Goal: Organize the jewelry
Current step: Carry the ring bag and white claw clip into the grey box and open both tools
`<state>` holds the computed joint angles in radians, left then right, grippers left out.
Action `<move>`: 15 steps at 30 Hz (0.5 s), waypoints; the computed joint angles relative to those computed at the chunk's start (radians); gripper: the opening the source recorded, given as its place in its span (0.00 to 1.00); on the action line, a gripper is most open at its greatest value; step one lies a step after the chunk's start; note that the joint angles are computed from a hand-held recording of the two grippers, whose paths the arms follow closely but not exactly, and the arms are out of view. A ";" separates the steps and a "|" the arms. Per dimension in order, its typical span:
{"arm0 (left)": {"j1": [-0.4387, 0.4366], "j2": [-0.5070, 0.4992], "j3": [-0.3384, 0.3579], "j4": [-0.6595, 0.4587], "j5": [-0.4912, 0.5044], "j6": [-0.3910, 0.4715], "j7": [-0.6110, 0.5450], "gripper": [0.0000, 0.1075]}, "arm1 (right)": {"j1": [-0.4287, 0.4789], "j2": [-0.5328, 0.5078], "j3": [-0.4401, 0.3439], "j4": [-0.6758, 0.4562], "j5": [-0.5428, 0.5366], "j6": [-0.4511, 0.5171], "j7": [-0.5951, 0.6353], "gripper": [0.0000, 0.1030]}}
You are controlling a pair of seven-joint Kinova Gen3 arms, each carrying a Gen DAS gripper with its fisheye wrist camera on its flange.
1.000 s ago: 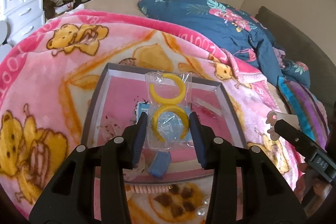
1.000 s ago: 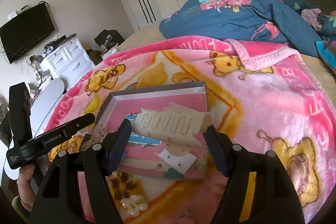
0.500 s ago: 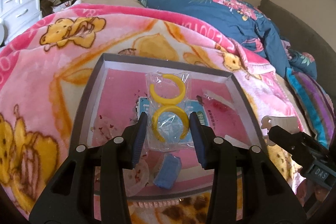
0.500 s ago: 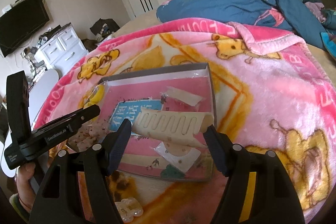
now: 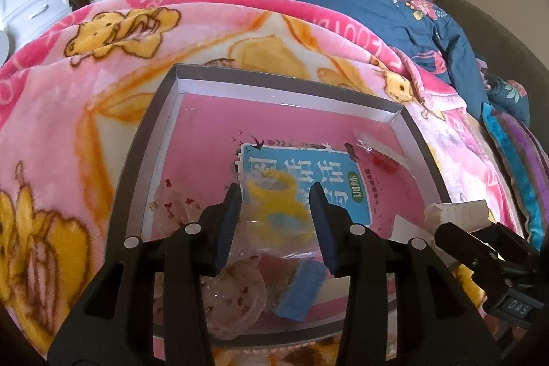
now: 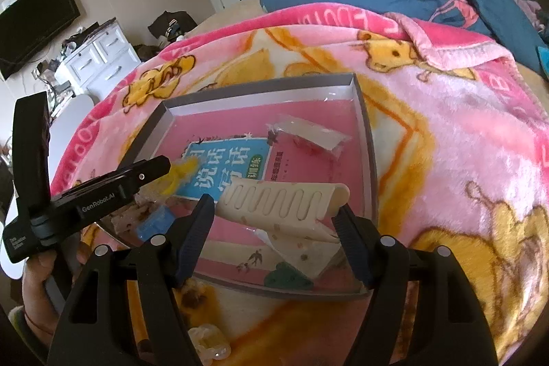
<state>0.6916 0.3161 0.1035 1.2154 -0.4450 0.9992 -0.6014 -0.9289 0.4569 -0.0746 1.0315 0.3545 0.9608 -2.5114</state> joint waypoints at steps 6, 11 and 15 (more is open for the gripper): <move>0.006 -0.010 -0.001 0.010 -0.011 -0.008 0.013 0.31 | 0.020 -0.037 -0.010 0.063 -0.026 -0.069 -0.023 0.82; 0.007 -0.023 0.003 0.022 -0.016 -0.014 0.028 0.31 | 0.006 -0.087 -0.007 0.130 0.010 -0.104 -0.084 0.85; 0.008 -0.041 0.010 0.034 -0.022 -0.017 0.038 0.31 | 0.000 -0.118 -0.015 0.173 0.047 -0.112 -0.133 0.86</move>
<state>0.6992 0.2750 0.1139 1.2493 -0.4669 0.9822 -0.5637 -0.9286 0.3384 -0.0895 1.2042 0.4011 0.8486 -2.6440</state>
